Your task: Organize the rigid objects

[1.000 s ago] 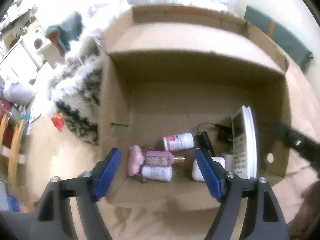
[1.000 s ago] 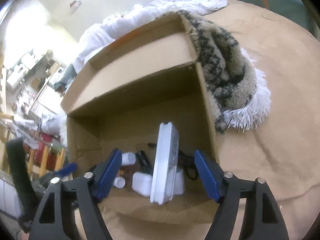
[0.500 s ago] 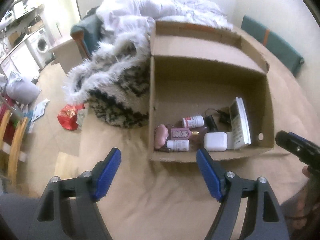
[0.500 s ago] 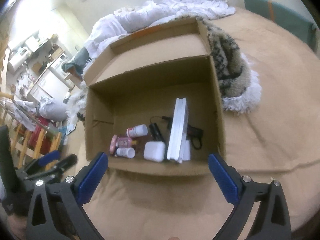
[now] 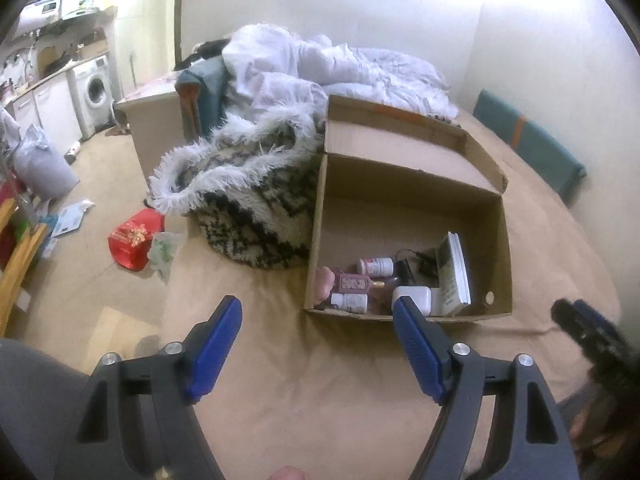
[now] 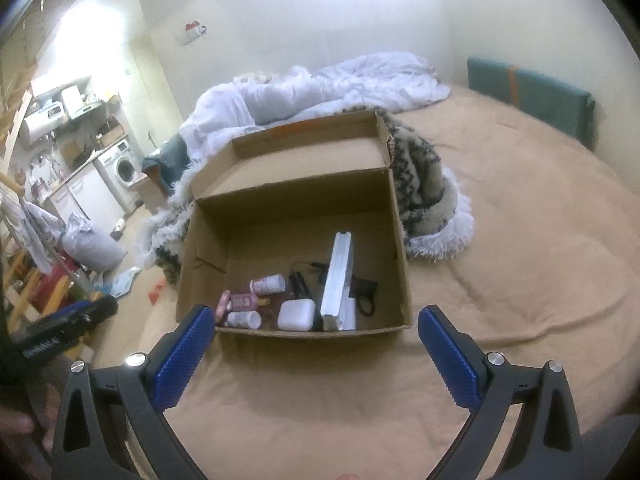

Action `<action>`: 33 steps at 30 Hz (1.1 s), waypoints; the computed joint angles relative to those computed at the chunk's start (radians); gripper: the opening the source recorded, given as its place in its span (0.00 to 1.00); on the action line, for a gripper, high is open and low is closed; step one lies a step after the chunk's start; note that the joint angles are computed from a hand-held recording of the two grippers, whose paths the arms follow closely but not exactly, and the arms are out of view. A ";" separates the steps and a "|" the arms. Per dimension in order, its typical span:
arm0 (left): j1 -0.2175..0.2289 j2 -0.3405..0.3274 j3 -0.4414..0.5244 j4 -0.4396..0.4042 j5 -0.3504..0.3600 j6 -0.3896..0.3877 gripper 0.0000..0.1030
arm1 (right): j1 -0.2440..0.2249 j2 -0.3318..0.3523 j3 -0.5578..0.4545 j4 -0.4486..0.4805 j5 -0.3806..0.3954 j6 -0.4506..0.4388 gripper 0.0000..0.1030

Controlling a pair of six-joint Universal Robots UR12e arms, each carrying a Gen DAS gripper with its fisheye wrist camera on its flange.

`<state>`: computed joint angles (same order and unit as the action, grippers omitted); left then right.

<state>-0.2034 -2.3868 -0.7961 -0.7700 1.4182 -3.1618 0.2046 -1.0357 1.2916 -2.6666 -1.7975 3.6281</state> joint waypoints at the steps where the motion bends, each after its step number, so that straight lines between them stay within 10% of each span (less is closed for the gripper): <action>1: 0.000 0.005 -0.013 0.018 0.004 -0.005 0.82 | 0.003 0.001 0.003 -0.002 -0.009 0.002 1.00; 9: -0.014 -0.026 0.022 -0.002 0.071 -0.003 0.97 | 0.004 0.027 -0.029 0.062 -0.039 -0.003 1.00; 33: -0.015 -0.028 0.024 -0.022 0.071 0.017 0.97 | 0.002 0.027 -0.028 0.086 -0.027 0.009 1.00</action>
